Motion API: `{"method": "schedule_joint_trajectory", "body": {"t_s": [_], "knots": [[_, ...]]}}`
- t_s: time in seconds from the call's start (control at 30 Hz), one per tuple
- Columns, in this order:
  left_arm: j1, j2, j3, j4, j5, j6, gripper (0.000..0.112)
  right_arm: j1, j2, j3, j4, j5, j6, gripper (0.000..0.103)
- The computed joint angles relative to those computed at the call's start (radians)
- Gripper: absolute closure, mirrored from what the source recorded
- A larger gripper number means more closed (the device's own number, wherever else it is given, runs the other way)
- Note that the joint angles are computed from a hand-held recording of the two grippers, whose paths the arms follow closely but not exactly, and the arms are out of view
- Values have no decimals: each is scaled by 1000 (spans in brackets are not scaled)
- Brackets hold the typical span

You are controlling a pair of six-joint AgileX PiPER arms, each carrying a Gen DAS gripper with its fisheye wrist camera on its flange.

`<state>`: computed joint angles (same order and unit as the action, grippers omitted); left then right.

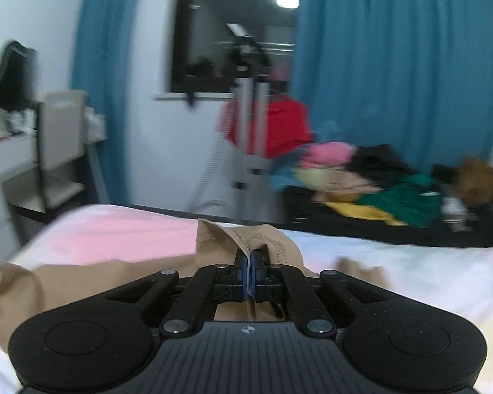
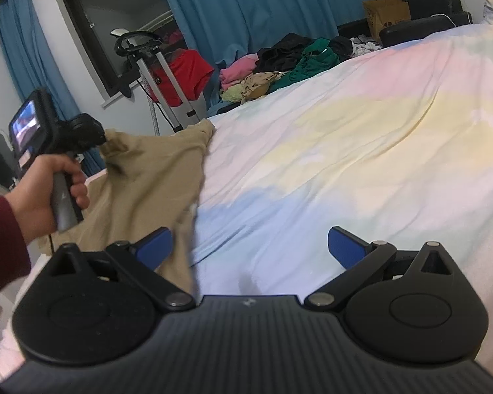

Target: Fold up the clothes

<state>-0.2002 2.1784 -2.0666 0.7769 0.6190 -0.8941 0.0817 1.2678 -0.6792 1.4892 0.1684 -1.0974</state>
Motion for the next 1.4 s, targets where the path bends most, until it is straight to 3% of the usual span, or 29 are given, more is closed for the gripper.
{"method": "schedule_joint_trajectory", "body": {"t_s": [0.07, 0.13, 0.2, 0.27, 0.33, 0.53, 0.67, 0.73, 0.83, 0.93, 1.07, 1.17, 1.23, 1.33, 1.37, 1.4], "knots": [[13, 31, -52, -102, 62, 71, 106, 9, 2, 2, 26, -10, -32, 0], [27, -18, 44, -154, 28, 81, 96, 14, 5, 4, 55, -15, -69, 0], [43, -101, 190, -203, -39, 95, 65, 8, 9, 0, 42, -1, -61, 0], [75, -230, 378, -380, -122, 235, 57, 1, 5, 2, 71, 13, -97, 0], [105, -364, 577, -580, -211, 405, 57, -5, -7, 8, 113, 26, -151, 0], [165, -901, 1177, -1180, -183, 882, 46, -50, -54, 34, 105, 140, -161, 0], [186, -1193, 1435, -1274, -61, 952, 47, -159, -50, 44, 21, 377, -73, 1], [209, -1289, 1521, -1336, -25, 1013, 47, -201, -51, 48, -42, 464, 3, 9], [286, -1320, 1573, -1474, 61, 1154, 46, -231, -83, 59, -159, 536, 140, 27], [363, -1325, 1609, -1586, 136, 1279, 46, -250, -127, 73, -257, 620, 250, 27], [396, -1313, 1627, -1620, 192, 1397, 47, -212, -214, 110, -346, 664, 395, 29], [485, -1328, 1667, -1674, 258, 1486, 51, -115, -288, 141, -494, 592, 576, 34], [540, -1331, 1682, -1694, 303, 1525, 60, -31, -315, 150, -637, 536, 736, 34], [605, -1323, 1700, -1707, 343, 1561, 83, -7, -294, 168, -634, 555, 752, 35], [609, -1330, 1707, -1698, 341, 1560, 96, 5, -285, 171, -627, 550, 751, 36], [618, -1339, 1714, -1692, 344, 1564, 105, 34, -285, 172, -649, 532, 777, 47]]}}
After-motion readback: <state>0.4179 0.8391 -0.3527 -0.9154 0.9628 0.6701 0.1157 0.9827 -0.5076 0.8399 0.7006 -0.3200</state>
